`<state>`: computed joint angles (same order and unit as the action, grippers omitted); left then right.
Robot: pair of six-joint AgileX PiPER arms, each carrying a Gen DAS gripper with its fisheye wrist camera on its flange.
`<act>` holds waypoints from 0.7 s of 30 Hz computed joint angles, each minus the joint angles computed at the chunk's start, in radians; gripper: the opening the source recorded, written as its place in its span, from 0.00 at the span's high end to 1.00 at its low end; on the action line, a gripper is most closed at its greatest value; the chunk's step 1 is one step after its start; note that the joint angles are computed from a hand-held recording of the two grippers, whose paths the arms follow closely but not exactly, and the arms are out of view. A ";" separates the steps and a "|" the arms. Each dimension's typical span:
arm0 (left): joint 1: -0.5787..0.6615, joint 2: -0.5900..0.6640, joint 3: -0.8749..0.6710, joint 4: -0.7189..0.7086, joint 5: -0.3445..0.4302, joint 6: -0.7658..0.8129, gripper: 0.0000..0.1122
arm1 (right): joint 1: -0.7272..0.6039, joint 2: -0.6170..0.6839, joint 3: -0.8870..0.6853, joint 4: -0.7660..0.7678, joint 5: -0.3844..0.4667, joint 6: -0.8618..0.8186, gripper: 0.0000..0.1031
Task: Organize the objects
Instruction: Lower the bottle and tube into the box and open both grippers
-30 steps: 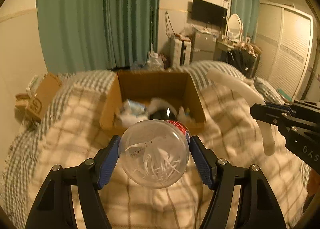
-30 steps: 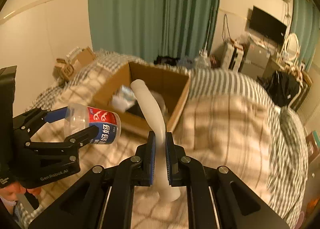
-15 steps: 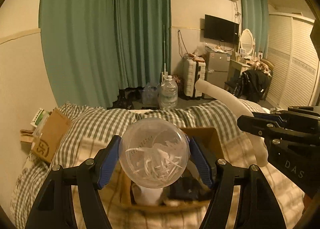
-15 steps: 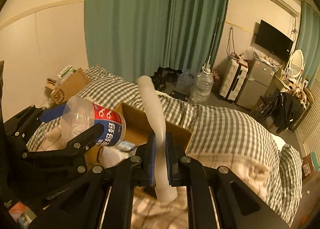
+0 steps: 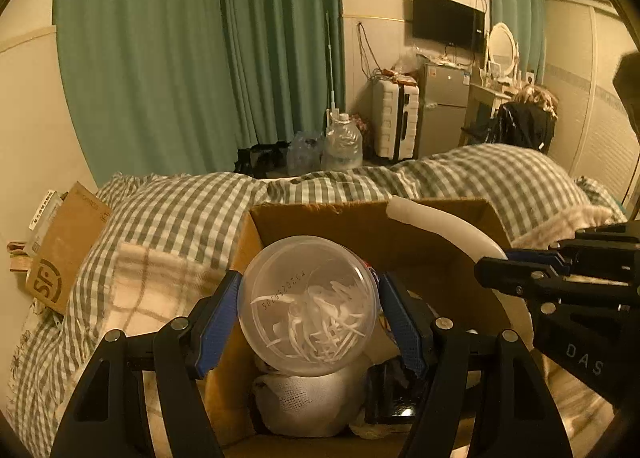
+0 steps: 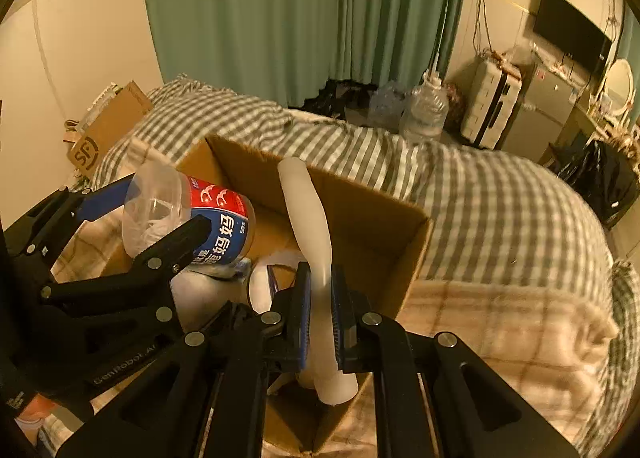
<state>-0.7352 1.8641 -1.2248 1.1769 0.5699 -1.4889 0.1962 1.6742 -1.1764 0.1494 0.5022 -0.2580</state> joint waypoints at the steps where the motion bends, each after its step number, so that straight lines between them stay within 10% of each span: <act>1: -0.007 0.000 0.005 0.013 -0.002 -0.007 0.36 | -0.003 0.005 0.007 0.016 -0.013 -0.010 0.88; 8: -0.057 -0.056 0.019 0.032 0.078 -0.009 0.25 | -0.014 -0.096 0.075 -0.070 -0.059 0.101 0.62; 21: -0.229 -0.385 0.069 0.026 0.291 0.015 0.08 | 0.026 -0.563 0.134 -0.334 0.119 0.401 0.13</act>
<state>-0.9646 1.4787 -1.1561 1.2028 0.8609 -1.4735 0.2221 1.1108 -1.0429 -0.1841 0.6209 0.1431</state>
